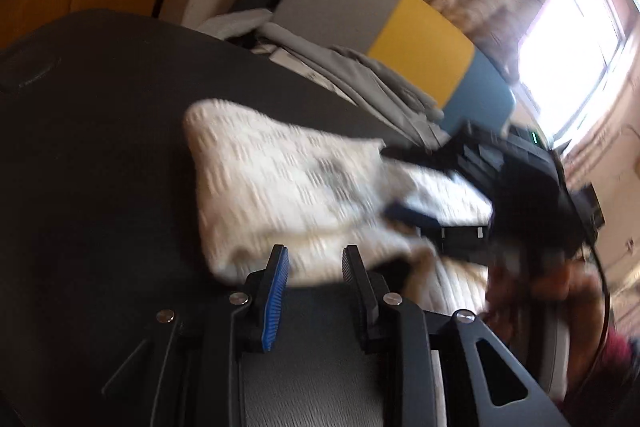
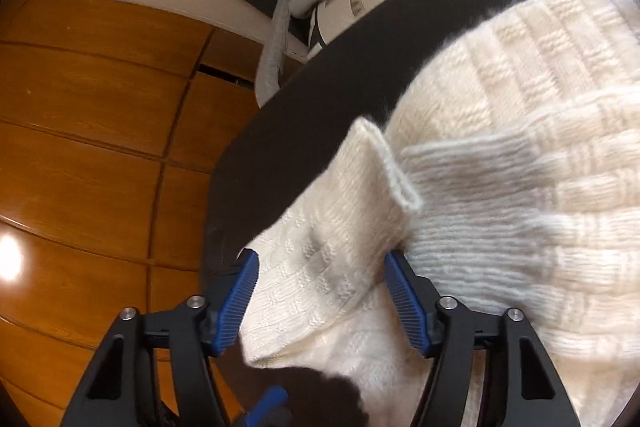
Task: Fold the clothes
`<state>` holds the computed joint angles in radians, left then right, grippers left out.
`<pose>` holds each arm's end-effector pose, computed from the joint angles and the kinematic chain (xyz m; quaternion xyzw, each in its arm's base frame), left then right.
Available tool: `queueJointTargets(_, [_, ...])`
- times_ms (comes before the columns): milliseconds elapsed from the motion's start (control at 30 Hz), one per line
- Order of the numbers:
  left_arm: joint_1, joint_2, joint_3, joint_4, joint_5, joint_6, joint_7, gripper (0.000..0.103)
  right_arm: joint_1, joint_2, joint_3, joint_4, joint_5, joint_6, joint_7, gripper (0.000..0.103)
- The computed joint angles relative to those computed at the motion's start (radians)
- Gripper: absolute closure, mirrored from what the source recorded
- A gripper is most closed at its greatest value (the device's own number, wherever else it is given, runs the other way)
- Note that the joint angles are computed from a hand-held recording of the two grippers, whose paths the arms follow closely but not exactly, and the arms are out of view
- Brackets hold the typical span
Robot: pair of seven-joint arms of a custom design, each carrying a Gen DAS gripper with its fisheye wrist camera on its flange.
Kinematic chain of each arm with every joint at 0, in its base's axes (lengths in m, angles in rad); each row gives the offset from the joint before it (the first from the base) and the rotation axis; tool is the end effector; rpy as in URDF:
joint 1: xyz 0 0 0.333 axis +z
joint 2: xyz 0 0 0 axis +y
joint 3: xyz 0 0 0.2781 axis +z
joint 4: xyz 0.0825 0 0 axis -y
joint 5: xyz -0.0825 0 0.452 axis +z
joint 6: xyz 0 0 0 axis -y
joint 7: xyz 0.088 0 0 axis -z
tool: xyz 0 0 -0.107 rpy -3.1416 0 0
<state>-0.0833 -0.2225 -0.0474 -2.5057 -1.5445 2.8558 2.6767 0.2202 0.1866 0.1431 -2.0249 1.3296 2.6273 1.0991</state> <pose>0.5152 -0.0121 0.3076 -0.6924 0.5818 -0.4178 0.0867 0.6229 0.2108 0.3106 -0.5453 0.7092 0.1620 0.4165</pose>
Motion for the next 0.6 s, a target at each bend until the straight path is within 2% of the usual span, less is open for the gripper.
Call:
queueJointTargets(33, [0.000,0.018,0.002,0.019,-0.017,0.005,0.012,0.075,0.010,0.010,0.001,0.006,-0.026,0.021,0.026,0.039])
queueJointTargets(100, [0.009,0.063,-0.007,0.050,0.033,0.017,-0.045,0.075,0.013,0.022,0.013,0.012,0.013,0.059,0.015,0.040])
queueJointTargets(167, [0.021,0.091,-0.015,0.058,0.149,0.008,-0.161,0.075,0.016,0.035,0.024,0.022,0.054,0.097,-0.011,0.040])
queueJointTargets(200, [0.019,0.095,-0.014,0.056,0.139,0.009,-0.148,0.075,0.019,0.042,0.029,0.028,0.063,0.114,-0.022,0.040])
queueJointTargets(267, [0.009,0.090,-0.016,0.050,0.059,0.030,-0.050,0.075,0.038,0.054,0.029,0.035,-0.010,0.155,-0.002,0.041])
queueJointTargets(300, [0.012,0.093,-0.016,0.051,0.055,0.025,-0.045,0.075,0.040,0.056,0.029,0.037,-0.046,0.164,0.011,0.041])
queueJointTargets(367, [0.020,0.099,-0.013,0.054,0.055,0.002,-0.049,0.075,0.033,0.063,0.045,0.045,-0.030,0.179,-0.013,0.031])
queueJointTargets(400, [0.025,0.099,-0.011,0.055,0.050,-0.013,-0.052,0.075,0.032,0.069,0.051,0.052,-0.024,0.186,-0.018,0.030])
queueJointTargets(500, [0.032,0.100,-0.015,0.054,0.040,-0.018,-0.042,0.075,0.053,0.084,0.037,0.068,-0.172,0.198,0.134,0.031])
queueJointTargets(533, [0.033,0.098,-0.017,0.052,0.043,-0.017,-0.039,0.075,0.055,0.084,0.035,0.065,-0.219,0.199,0.171,0.045])
queueJointTargets(567, [0.034,0.097,-0.018,0.049,0.046,-0.017,-0.036,0.075,0.057,0.085,0.032,0.063,-0.267,0.200,0.210,0.084])
queueJointTargets(600, [0.035,0.097,-0.015,0.050,0.037,-0.027,-0.026,0.075,0.057,0.085,0.031,0.061,-0.308,0.200,0.242,0.097])
